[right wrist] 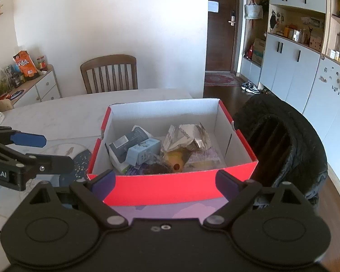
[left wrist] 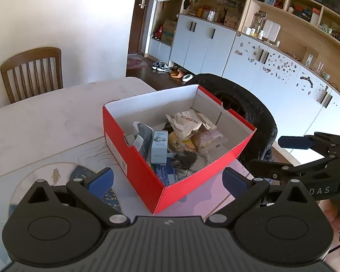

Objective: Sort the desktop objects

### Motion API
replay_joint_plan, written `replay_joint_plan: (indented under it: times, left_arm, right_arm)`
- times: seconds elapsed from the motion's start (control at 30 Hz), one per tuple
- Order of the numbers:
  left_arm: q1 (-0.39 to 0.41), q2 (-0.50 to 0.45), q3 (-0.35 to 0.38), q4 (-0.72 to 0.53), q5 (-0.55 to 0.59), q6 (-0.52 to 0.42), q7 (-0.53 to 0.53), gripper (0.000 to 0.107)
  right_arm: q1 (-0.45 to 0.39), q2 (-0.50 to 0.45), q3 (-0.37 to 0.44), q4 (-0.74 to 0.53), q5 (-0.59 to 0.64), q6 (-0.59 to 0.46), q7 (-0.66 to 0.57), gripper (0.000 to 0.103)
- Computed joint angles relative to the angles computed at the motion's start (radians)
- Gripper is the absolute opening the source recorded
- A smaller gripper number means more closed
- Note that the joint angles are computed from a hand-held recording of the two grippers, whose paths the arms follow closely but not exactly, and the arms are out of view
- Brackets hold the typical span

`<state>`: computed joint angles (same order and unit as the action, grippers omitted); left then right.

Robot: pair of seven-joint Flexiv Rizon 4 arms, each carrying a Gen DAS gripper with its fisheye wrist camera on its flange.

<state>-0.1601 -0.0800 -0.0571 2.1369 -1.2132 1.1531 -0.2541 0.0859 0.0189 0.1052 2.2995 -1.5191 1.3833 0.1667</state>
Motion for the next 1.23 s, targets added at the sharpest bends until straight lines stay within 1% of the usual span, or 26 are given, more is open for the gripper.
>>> replay_joint_plan:
  times: [0.1, 0.2, 0.3, 0.53, 0.63, 0.77, 1.03, 1.23]
  left_arm:
    - [-0.004, 0.002, -0.001, 0.007, -0.007, 0.016, 0.009, 0.103]
    - [-0.002, 0.003, 0.003, 0.009, 0.014, 0.022, 0.0, 0.103]
    - [-0.005, 0.008, 0.002, 0.016, 0.021, 0.041, 0.011, 0.103]
    - [-0.001, 0.02, 0.009, 0.024, 0.039, 0.029, 0.002, 0.103]
    - [-0.003, 0.02, 0.009, 0.03, 0.05, 0.045, -0.003, 0.103]
    - [0.003, 0.021, 0.014, 0.032, 0.071, 0.028, -0.016, 0.103]
    - [0.012, 0.024, 0.018, 0.038, 0.088, 0.01, -0.024, 0.103]
    - [0.015, 0.028, 0.02, 0.039, 0.086, -0.007, -0.006, 0.103]
  right_arm:
    - [0.003, 0.002, 0.003, -0.001, -0.004, -0.007, 0.007, 0.095]
    - [0.006, 0.005, 0.005, 0.0, 0.0, -0.013, 0.007, 0.095]
    - [0.013, 0.006, 0.01, 0.002, 0.019, -0.029, -0.008, 0.095]
    - [0.029, 0.006, 0.02, 0.011, 0.066, -0.046, -0.033, 0.095]
    - [0.04, 0.003, 0.026, 0.012, 0.094, -0.061, -0.051, 0.095]
    - [0.053, 0.0, 0.03, 0.016, 0.142, -0.068, -0.075, 0.095]
    - [0.073, -0.002, 0.037, 0.019, 0.195, -0.087, -0.106, 0.095]
    - [0.081, -0.003, 0.039, 0.018, 0.219, -0.099, -0.114, 0.095]
